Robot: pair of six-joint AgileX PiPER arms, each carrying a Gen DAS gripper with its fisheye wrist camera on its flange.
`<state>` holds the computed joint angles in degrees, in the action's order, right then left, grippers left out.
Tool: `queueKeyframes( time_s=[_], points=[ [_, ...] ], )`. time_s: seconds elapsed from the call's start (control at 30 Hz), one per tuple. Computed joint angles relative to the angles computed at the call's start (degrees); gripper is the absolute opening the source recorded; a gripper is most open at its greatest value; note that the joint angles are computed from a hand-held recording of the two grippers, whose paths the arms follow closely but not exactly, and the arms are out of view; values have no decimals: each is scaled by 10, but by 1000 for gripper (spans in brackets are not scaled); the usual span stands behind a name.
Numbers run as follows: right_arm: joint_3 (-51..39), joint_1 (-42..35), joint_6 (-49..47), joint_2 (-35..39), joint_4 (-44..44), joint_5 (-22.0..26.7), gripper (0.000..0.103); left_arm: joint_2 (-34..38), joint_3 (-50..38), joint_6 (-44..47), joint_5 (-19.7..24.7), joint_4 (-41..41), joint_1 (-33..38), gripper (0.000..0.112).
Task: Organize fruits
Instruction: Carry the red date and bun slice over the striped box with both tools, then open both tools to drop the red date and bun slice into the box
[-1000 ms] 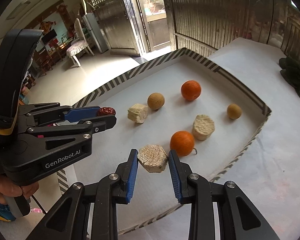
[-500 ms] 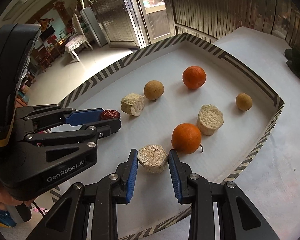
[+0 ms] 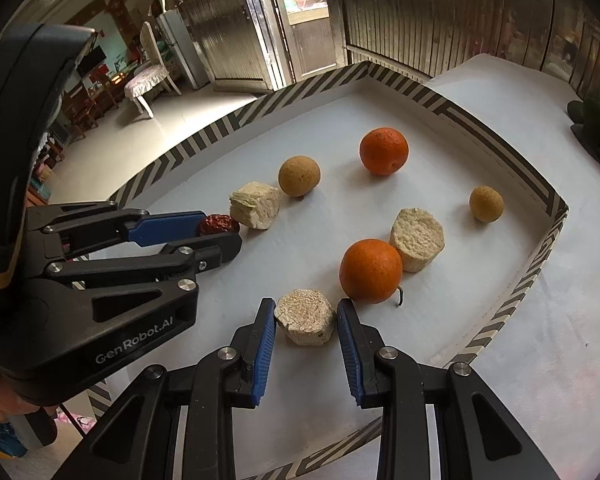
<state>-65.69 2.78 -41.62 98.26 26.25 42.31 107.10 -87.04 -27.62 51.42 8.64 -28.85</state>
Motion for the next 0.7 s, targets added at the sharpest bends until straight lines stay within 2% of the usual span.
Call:
queueKeyframes(
  time_s=[0.3, 0.33, 0.4, 0.43, 0.7],
  points=[
    [5, 1, 0, -4, -1, 1, 32, 5, -12, -6, 13, -2, 0, 30],
    [5, -2, -6, -6, 5, 3, 32, 5, -12, -4, 14, -5, 1, 33],
    [8, -9, -20, -10, 16, 7, 37, 5, -12, -5, 15, -8, 2, 54],
    [10, -12, -25, -16, 21, 7, 39, 3, -10, -7, 14, -9, 2, 59],
    [13, -54, -63, -52, 57, 26, 41, -8, -22, -24, 23, 16, -8, 60]
  ],
)
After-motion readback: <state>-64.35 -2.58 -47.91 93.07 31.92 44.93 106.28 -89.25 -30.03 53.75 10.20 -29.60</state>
